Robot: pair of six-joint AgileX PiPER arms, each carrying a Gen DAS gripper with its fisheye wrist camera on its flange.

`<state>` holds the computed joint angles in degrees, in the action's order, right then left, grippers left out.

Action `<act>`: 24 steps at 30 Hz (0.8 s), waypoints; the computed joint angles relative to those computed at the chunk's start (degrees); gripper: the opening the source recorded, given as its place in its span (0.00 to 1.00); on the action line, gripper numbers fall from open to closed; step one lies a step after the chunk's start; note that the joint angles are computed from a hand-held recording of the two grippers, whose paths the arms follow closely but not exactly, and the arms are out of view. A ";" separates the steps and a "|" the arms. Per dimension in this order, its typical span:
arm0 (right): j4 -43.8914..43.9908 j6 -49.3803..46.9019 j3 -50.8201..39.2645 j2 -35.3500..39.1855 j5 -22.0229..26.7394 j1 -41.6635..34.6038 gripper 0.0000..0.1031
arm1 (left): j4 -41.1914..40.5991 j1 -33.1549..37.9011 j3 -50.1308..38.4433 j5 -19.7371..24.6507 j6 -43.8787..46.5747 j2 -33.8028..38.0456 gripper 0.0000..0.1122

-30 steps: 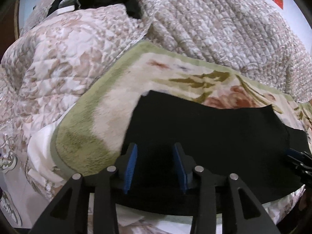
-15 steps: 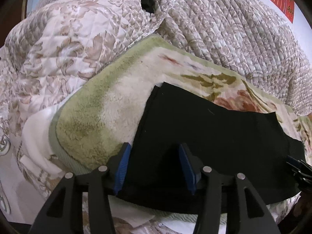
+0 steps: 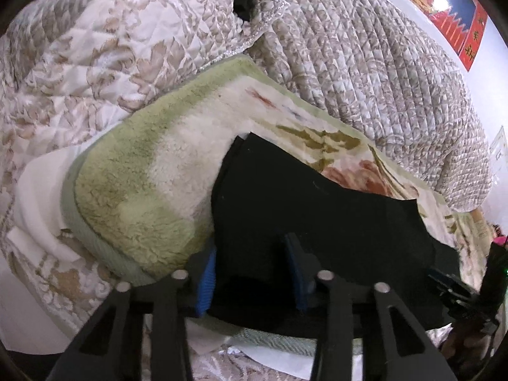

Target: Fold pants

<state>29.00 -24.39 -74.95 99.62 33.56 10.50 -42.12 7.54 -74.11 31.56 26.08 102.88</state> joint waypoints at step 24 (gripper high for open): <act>8.35 -1.12 3.00 -4.88 -0.36 -7.02 0.48 | -7.91 -14.64 -19.92 14.11 -0.52 6.22 0.09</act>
